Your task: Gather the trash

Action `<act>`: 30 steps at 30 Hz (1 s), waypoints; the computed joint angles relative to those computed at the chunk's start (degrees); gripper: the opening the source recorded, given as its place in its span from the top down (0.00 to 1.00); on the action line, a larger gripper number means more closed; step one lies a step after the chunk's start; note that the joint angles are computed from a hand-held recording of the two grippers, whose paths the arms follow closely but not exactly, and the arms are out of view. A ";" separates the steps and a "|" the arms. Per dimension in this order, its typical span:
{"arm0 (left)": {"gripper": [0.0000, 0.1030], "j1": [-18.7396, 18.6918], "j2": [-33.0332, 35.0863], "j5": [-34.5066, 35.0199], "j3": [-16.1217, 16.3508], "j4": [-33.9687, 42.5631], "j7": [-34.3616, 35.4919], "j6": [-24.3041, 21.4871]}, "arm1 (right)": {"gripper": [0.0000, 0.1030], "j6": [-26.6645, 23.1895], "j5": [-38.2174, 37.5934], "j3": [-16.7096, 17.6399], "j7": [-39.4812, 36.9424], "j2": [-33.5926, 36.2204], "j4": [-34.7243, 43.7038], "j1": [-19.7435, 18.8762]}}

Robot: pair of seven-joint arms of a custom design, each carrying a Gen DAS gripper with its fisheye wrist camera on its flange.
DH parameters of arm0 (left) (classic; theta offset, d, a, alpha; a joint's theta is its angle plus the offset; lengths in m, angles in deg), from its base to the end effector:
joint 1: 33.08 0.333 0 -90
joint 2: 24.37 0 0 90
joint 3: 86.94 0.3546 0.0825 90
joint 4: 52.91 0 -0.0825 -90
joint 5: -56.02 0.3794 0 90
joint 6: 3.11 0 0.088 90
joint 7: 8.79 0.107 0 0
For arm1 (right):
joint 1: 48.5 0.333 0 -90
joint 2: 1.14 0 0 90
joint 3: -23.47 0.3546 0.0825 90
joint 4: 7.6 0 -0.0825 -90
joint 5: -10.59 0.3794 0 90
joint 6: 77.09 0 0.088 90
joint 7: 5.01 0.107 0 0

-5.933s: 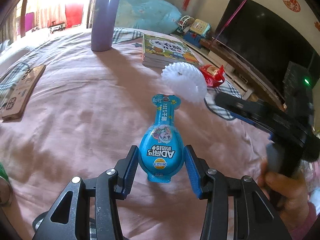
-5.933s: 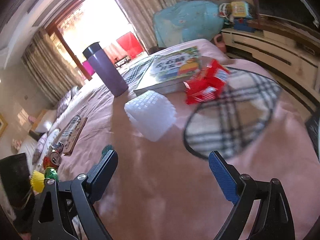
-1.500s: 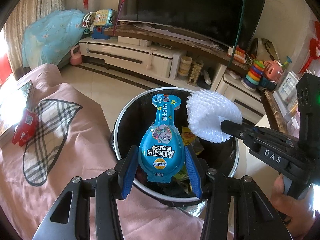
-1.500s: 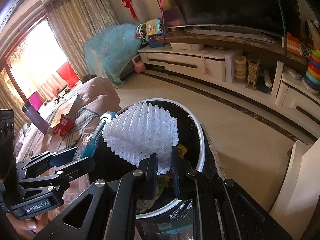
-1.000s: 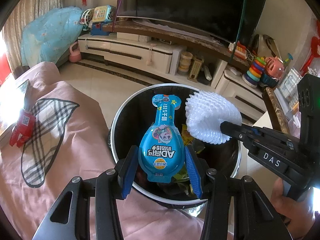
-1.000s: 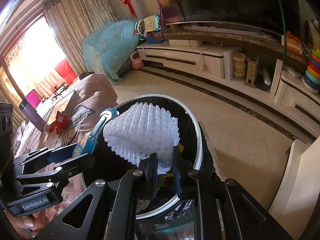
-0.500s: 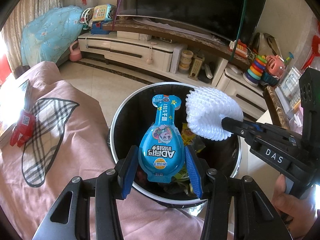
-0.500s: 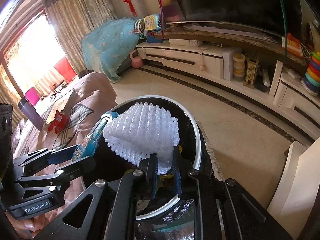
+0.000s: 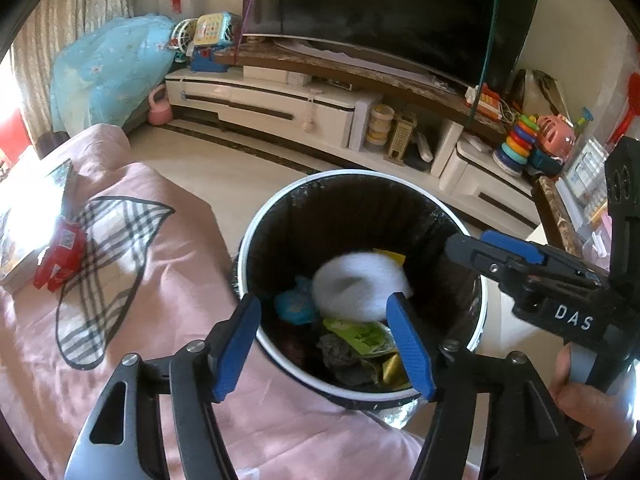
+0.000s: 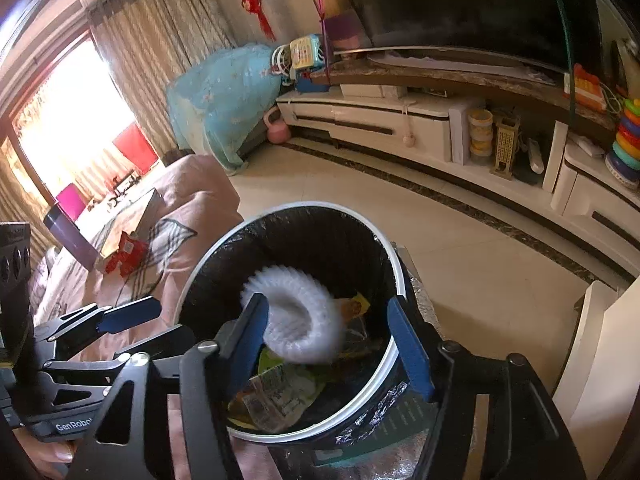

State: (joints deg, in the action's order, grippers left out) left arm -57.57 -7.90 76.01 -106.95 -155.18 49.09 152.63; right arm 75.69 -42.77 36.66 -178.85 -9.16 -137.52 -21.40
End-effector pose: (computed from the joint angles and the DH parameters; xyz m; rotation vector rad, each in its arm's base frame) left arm 0.4970 -0.4681 0.5168 -1.4833 2.3336 -0.9224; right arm 0.3808 0.3594 0.5058 -1.4866 1.8805 -0.5236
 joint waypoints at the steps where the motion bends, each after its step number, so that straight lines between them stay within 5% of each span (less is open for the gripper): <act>1: 0.35 0.03 -0.28 0.04 0.01 -0.27 -0.05 0.07 | 0.37 -0.07 -0.15 0.10 0.45 -0.18 -0.01 0.01; 10: 0.28 1.00 -7.67 -0.42 0.21 -9.44 -2.38 3.88 | 0.21 -1.28 -3.98 2.25 7.22 -2.89 -1.23 0.60; 17: 0.24 1.69 -17.23 -4.40 1.32 -22.10 -3.32 11.38 | 0.08 -3.51 -10.87 5.96 20.48 -6.17 -3.44 1.82; 30: 0.22 -3.53 -32.28 -4.71 5.99 -40.49 -8.43 17.25 | 0.01 -12.76 -13.94 11.00 30.96 -5.64 -2.98 9.09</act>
State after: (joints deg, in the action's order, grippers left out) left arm -61.10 -40.19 71.30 -100.95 -195.67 40.66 169.88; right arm 62.93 -56.72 47.66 -147.90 -14.80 -140.50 -12.31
